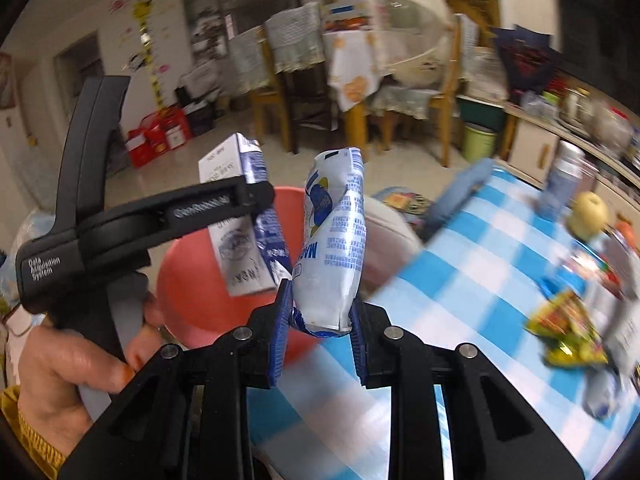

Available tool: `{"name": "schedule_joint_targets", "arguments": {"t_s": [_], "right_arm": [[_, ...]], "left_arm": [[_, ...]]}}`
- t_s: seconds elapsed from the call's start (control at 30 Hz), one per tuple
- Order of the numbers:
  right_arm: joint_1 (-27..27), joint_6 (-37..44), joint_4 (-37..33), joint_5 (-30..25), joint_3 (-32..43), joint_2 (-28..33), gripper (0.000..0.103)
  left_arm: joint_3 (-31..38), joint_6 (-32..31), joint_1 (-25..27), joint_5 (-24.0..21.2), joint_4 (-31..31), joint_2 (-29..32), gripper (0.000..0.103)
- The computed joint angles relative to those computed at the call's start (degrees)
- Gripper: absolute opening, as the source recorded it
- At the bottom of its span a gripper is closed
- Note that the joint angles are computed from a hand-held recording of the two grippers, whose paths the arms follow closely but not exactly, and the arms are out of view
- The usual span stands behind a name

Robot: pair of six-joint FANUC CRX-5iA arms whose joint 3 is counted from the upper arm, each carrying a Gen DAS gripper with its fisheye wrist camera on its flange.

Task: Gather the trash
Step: 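Carry the milk carton to the pink bucket and open the left tool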

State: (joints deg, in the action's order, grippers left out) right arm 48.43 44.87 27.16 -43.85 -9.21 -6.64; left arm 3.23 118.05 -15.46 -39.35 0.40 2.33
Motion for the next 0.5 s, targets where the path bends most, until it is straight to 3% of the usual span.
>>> {"name": "schedule_joint_targets", "arguments": {"t_s": [0.1, 0.17, 0.2, 0.3, 0.4, 0.5], "right_arm": [[-0.3, 3.1, -2.9, -0.8, 4.2, 4.5, 0.032], [-0.5, 3.7, -4.0, -1.8, 6.2, 6.6, 0.051], [-0.1, 2.0, -2.5, -1.7, 5.6, 6.6, 0.065], [0.7, -4.0, 2.0, -0.8, 1.5, 4.4, 0.073], [1.2, -11.2, 7.3, -1.3, -3.4, 0.9, 0.084], [1.6, -16.9, 10.3, -2.7, -7.7, -3.0, 0.085]], "left_arm": [[2.5, 4.2, 0.5, -3.7, -3.5, 1.6, 0.065], [3.7, 6.8, 0.5, -5.1, -5.4, 2.2, 0.074], [3.4, 7.7, 0.4, -5.4, -6.5, 1.7, 0.078], [4.0, 10.9, -1.1, -5.4, -12.0, 1.0, 0.085], [3.0, 12.8, -3.3, -2.2, -16.1, -0.2, 0.092], [0.5, 8.8, -4.1, 4.3, -14.1, -1.2, 0.095]]}}
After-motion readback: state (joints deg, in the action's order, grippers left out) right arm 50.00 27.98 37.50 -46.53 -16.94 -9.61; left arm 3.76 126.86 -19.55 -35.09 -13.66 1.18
